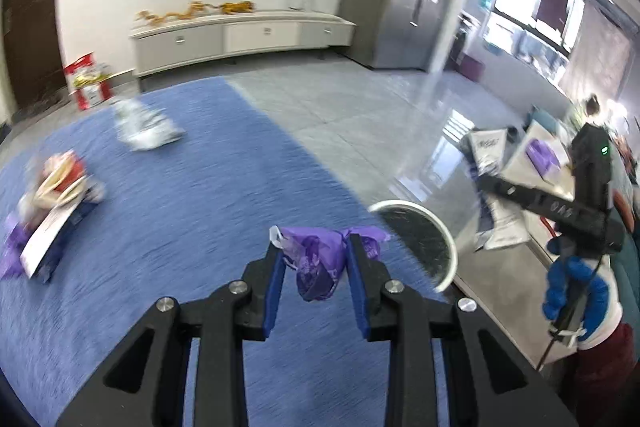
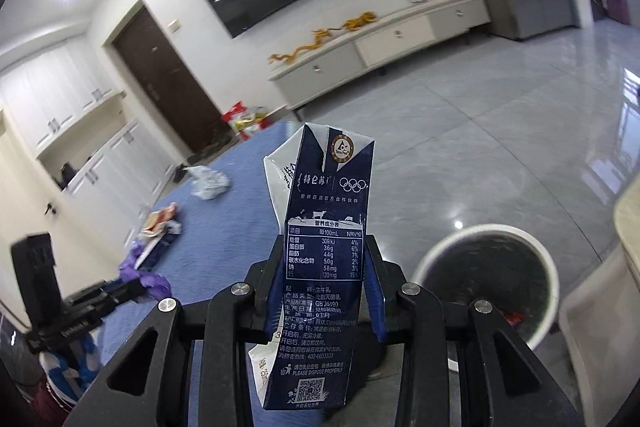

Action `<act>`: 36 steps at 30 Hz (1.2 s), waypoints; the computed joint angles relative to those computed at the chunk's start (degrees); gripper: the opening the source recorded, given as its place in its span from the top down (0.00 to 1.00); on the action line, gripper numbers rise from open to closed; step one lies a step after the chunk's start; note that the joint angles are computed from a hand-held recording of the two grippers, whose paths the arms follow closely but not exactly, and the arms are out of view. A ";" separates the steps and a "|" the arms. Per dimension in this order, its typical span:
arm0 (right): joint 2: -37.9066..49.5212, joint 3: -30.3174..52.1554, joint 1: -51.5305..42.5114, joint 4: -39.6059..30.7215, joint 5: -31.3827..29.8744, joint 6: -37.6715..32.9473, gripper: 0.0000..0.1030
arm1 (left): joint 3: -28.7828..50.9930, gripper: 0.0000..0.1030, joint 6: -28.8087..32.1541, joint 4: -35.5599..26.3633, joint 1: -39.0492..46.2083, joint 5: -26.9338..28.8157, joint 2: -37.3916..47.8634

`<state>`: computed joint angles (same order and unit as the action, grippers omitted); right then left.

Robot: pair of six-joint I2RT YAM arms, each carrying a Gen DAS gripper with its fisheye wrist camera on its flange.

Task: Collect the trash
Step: 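Carry wrapper and milk carton to the bin and open both tools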

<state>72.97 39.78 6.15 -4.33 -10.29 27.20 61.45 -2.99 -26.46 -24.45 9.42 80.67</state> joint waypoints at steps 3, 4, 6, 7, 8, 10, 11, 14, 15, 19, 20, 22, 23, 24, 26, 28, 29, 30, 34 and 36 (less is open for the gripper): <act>0.06 -4.53 -4.61 3.03 -2.46 0.06 0.66 | 5.89 0.73 -0.14 -0.79 -6.16 -2.34 6.44; 0.40 -5.56 -5.97 3.88 -3.12 0.07 0.66 | 7.03 0.73 -0.20 -0.95 -7.70 -3.13 7.76; 1.67 -7.88 -8.82 6.24 -4.55 0.32 0.66 | 11.49 0.73 0.22 -1.67 -11.28 -5.06 12.75; 2.58 -8.48 -10.02 7.18 -5.22 0.30 0.66 | 13.42 0.73 0.34 -2.10 -12.50 -5.64 14.92; 3.42 -9.44 -11.22 8.37 -5.85 0.14 0.66 | 15.50 0.72 0.33 -2.60 -13.48 -5.91 17.18; 5.94 -10.34 -13.48 10.40 -6.97 -0.38 0.66 | 19.15 0.72 0.23 -3.65 -15.11 -6.19 21.16; 6.80 -10.93 -13.93 11.29 -7.10 -0.40 0.66 | 21.06 0.72 0.21 -4.22 -15.89 -6.47 23.14; 10.91 -11.22 -15.49 13.90 -7.70 -0.69 0.66 | 27.00 0.72 -0.04 -6.23 -17.72 -7.23 28.65; 12.93 -11.00 -15.99 15.06 -7.80 -0.71 0.66 | 29.50 0.72 0.03 -7.01 -18.14 -7.29 30.77; 17.88 -10.03 -17.64 17.89 -7.90 -0.78 0.66 | 40.10 0.72 -0.27 -10.02 -20.03 -8.18 39.49; 18.98 -9.59 -18.05 18.27 -7.78 -0.87 0.66 | 42.32 0.71 -0.55 -10.69 -20.36 -8.46 41.34; 21.58 -8.25 -18.59 18.90 -7.25 -0.73 0.66 | 47.32 0.70 -1.49 -12.20 -20.87 -8.88 45.64; 22.53 -7.84 -18.69 19.20 -6.91 -0.62 0.66 | 49.02 0.70 -2.05 -12.69 -20.97 -8.62 47.11; 23.88 -6.95 -18.95 19.21 -6.45 -0.73 0.65 | 50.60 0.70 -2.81 -13.07 -20.95 -8.08 48.49; 25.37 -5.91 -19.30 18.83 -5.46 -1.17 0.63 | 54.33 0.68 -4.56 -14.24 -20.53 -6.46 51.62; 26.15 -5.34 -19.51 18.35 -4.20 -1.82 0.63 | 56.73 0.65 -5.66 -14.84 -20.39 -5.10 53.48; 26.34 -5.07 -19.75 17.99 -3.85 -2.11 0.63 | 57.95 0.62 -6.15 -15.25 -20.31 -4.25 54.38; 26.54 -4.98 -20.16 17.82 -3.67 -2.37 0.61 | 58.51 0.59 -6.41 -15.43 -20.33 -3.86 54.76; 25.75 -6.00 -21.31 17.57 -3.26 -2.79 0.59 | 58.37 0.53 -7.13 -15.08 -20.53 -2.92 54.74; 24.69 -6.73 -21.64 17.13 -3.23 -2.48 0.58 | 58.22 0.53 -7.42 -15.32 -20.71 -2.99 54.51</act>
